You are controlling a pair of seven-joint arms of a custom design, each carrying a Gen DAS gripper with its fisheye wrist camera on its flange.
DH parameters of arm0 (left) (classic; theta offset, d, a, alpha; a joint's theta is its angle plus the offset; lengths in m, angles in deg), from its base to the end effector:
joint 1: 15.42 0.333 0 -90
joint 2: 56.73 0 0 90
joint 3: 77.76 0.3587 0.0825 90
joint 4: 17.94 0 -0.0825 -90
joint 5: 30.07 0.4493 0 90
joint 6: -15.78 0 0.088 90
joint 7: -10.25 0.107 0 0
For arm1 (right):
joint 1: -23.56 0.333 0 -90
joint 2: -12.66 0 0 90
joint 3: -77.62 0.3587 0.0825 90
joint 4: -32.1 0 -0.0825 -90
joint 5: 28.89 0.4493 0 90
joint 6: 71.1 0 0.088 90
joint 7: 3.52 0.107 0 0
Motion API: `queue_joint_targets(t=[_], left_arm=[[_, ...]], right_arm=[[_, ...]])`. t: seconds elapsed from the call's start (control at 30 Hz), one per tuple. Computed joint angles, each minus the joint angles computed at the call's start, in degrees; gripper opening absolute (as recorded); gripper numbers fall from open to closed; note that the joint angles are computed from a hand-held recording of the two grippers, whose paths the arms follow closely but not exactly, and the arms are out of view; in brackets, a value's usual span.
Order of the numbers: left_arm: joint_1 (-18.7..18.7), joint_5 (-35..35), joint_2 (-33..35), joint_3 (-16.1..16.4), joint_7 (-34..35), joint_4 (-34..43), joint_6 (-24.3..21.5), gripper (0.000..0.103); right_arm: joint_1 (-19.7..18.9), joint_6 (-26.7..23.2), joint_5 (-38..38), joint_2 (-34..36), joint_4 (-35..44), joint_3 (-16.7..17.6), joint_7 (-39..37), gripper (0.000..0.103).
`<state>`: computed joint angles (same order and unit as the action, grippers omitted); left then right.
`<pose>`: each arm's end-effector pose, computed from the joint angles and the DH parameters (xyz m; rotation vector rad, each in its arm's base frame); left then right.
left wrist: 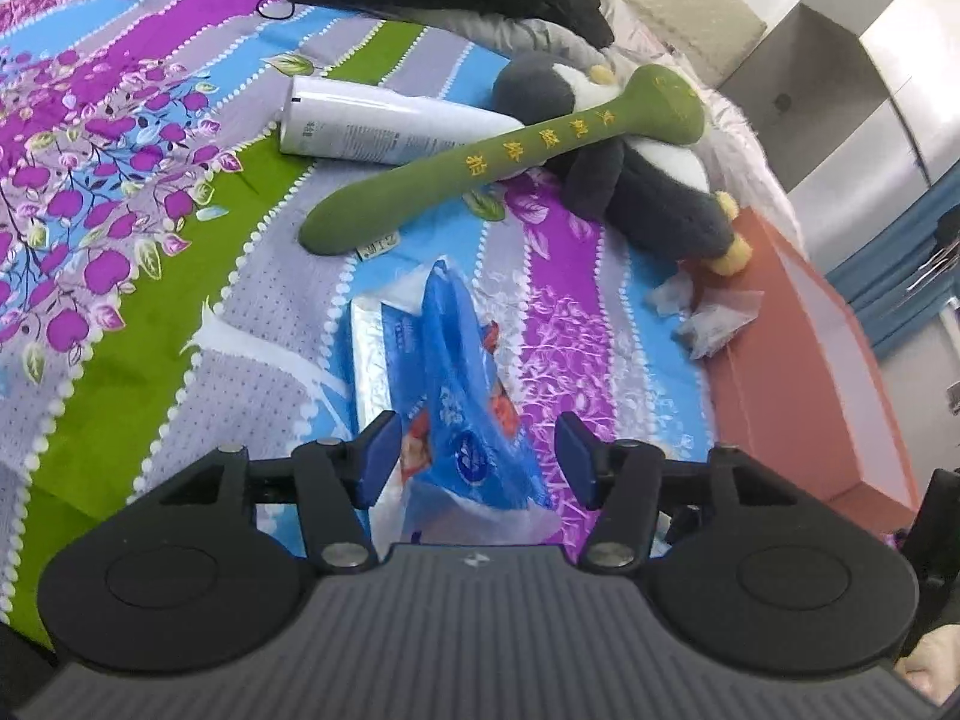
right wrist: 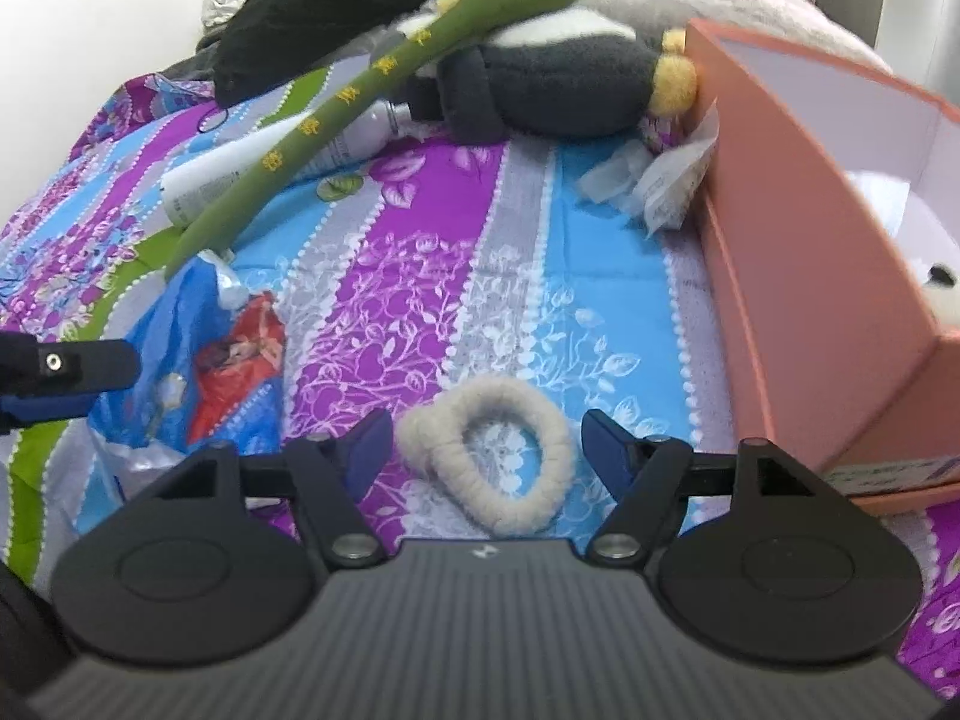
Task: Organize soft objects
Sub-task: 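Lift the white ring with the right gripper while the left lifts the blue wipe pack, then carry the ring with the right gripper while the left carries the wipe pack over the box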
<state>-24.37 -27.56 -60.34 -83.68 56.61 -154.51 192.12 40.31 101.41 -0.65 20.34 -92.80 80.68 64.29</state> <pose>0.5617 -0.1534 0.4328 -2.3156 1.4415 -1.0334 0.6203 0.1857 0.4021 -1.9620 1.5028 -0.4179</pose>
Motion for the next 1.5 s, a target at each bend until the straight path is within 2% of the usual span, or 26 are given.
queue_joint_targets(t=[0.07,0.13,0.2,0.27,0.3,0.33,0.37,0.43,0.53,0.63,0.67,0.77,0.87,0.97,1.07,1.13,1.23,1.33,1.5], left_arm=[[2.19,7.39,0.96,-1.44,-5.93,1.27,-2.05,0.062],[2.97,11.38,1.65,-1.93,-8.79,2.19,-3.74,0.062],[2.6,8.58,2.19,-1.89,-5.91,2.43,-3.82,0.061],[2.05,2.98,2.55,-1.97,-1.19,2.58,-3.87,0.06],[2.08,2.44,2.66,-2.11,-0.68,2.61,-3.62,0.059],[2.27,3.5,2.67,-2.24,-1.37,2.62,-3.49,0.057],[2.49,5.25,2.73,-2.35,-2.54,2.75,-3.57,0.056],[2.66,6.29,3.0,-2.51,-3.17,3.07,-3.85,0.051],[2.64,3.77,3.41,-2.76,-0.74,3.34,-3.92,0.047],[2.85,4.91,3.78,-2.97,-0.36,3.53,-4.17,0.035],[2.91,4.95,3.86,-3.04,-0.14,3.53,-4.17,0.03],[2.83,-1.59,3.7,-3.54,5.25,3.2,-3.75,0.018],[2.6,-1.03,2.72,-3.4,5.65,2.68,-3.75,0.012],[1.43,-4.72,1.15,-2.71,9.63,1.75,-3.55,0.01],[0.61,-3.65,-0.63,-1.91,9.71,0.84,-3.37,0.009],[-1.14,-6.03,-1.58,-0.55,12.33,0.41,-3.16,0.009],[-3.97,-10.75,-2.69,1.51,17.3,0.43,-3.66,0.009],[-4.74,-10.02,-3.59,1.78,18.6,0.81,-3.82,0.009],[-8.13,-14.19,-4.36,3.79,24.72,2.3,-3.16,0.009]], right_arm=[[0.94,-0.86,-2.57,0.64,0.25,-1.09,2.6,0.071],[1.75,-0.33,-5.07,0.93,-0.06,-1.87,4.73,0.072],[1.33,0.56,-4.64,0.74,-0.59,-1.01,3.47,0.07],[1.62,0.93,-5.48,0.51,-0.99,-1.09,3.05,0.057],[1.28,0.95,-4.68,0.45,-1.01,-0.63,2.25,0.053],[0.93,0.98,-3.6,0.35,-1.03,-0.22,1.62,0.04],[0.98,1.13,-3.39,0.22,-1.14,-0.32,1.82,0.031],[0.35,1.08,-1.69,0.22,-0.96,0.38,0.26,0.028],[0.27,0.99,-0.95,-0.19,-1.08,0.34,-0.61,0.022],[0.34,1.23,-0.89,-1.08,-1.62,0.17,-0.89,0.021],[0.27,1.32,-0.64,-1.43,-1.88,0.26,-1.19,0.017],[0.77,1.27,-2.47,-2.26,-2.46,-0.41,0.63,0.017],[0.94,1.93,-3.41,-3.27,-3.24,-0.44,2.13,0.017],[0.55,2.08,-1.89,-4.44,-3.9,0.13,2.31,0.017],[0.37,3.02,-1.36,-5.61,-4.8,0.44,2.54,0.017],[0.04,3.06,1.59,-6.45,-5.23,0.91,0.83,0.017],[-0.18,3.65,-0.59,-7.82,-6.3,0.76,3.58,0.017],[-0.72,4.54,-2.32,-9.17,-7.15,0.98,5.53,0.017],[-0.65,6.54,1.77,-11.21,-7.51,0.95,3.02,0.017]])
